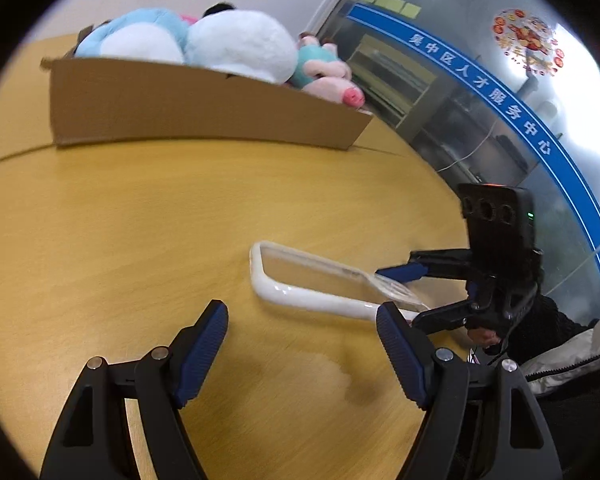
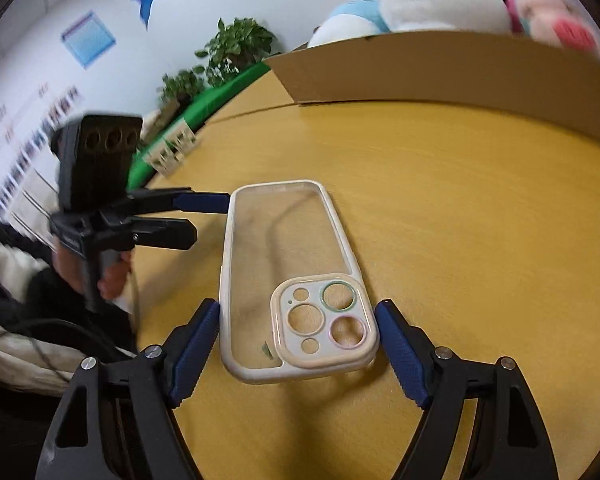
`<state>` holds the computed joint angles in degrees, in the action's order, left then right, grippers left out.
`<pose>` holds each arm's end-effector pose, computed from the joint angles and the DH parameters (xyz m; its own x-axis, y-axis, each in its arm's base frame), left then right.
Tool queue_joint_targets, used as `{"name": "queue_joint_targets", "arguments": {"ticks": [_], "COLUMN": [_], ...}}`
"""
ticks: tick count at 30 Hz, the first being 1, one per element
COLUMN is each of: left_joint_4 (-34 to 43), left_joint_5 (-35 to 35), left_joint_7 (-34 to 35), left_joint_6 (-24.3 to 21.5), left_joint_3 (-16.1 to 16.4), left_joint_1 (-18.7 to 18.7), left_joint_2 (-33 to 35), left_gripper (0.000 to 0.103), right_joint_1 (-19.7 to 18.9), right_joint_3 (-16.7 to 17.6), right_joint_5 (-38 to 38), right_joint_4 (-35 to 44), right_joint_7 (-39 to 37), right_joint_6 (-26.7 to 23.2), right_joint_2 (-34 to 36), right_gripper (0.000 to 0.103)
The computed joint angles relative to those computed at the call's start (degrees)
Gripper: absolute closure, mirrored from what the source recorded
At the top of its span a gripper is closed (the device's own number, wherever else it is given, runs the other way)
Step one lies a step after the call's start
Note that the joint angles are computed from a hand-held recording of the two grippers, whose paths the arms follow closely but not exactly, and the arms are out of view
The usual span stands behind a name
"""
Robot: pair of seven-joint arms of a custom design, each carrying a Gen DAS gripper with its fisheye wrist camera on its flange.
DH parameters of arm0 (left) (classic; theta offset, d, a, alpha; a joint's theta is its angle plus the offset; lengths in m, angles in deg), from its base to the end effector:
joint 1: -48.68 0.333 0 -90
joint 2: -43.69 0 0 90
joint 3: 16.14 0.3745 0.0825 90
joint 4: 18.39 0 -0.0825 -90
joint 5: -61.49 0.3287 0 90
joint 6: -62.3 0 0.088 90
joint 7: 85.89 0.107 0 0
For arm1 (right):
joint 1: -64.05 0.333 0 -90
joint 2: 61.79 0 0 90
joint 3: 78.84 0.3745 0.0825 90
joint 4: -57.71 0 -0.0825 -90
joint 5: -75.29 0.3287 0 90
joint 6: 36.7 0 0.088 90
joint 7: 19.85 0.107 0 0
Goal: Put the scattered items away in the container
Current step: 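Move both open grippers to the white clear phone case on the table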
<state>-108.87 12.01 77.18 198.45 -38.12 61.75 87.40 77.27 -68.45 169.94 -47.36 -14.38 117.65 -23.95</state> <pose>0.7055 -0.0552 0.3052 -0.6776 -0.5813 0.4505 -0.7095 0.3553 -0.6086 0.6033 0.2105 0.2587 0.4250 -0.7270 -0.5392 -0.8338 -0.0826 -0.5458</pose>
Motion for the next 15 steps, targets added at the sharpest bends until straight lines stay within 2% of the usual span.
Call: {"name": "queue_joint_targets", "arguments": {"ticks": [3,7,9,11,13,15], "left_joint_4": [2.03,1.53,1.73,2.06,1.84,0.85], "left_joint_5": [1.77,3.23,3.86,5.84,7.51,8.87], "left_joint_7": [2.93,12.79,18.86,20.65,22.15,23.38], "left_joint_6": [-1.56,1.24,-1.01,-3.31,-4.40,-4.09], "left_joint_3": [-0.83,-2.35,-3.94,-3.11,-2.21,-1.36], "left_joint_1": [-0.61,-1.22,-0.19,-1.03,-1.97,-2.89], "left_joint_2": [1.06,1.24,1.58,1.53,1.27,0.73], "left_gripper": [0.026,0.026,0.026,0.026,0.037,0.043], "right_joint_1": [-2.18,-4.41,-5.05,-5.38,-5.81,-6.30], "right_joint_3": [0.26,0.41,0.06,-0.21,-0.19,-0.07], "right_joint_5": [-1.39,-2.42,-4.00,-5.95,-7.23,-7.87], "right_joint_4": [-0.93,-3.76,-3.85,-3.38,-3.55,-3.28], "right_joint_7": [1.32,2.03,3.21,4.08,4.31,4.63], "right_joint_6": [-4.33,-9.13,-11.52,-12.97,-13.76,-14.53], "right_joint_2": [-0.34,-2.11,-2.07,-1.69,-1.74,-1.48], "right_gripper": [0.020,0.020,0.020,0.020,0.020,0.020]}}
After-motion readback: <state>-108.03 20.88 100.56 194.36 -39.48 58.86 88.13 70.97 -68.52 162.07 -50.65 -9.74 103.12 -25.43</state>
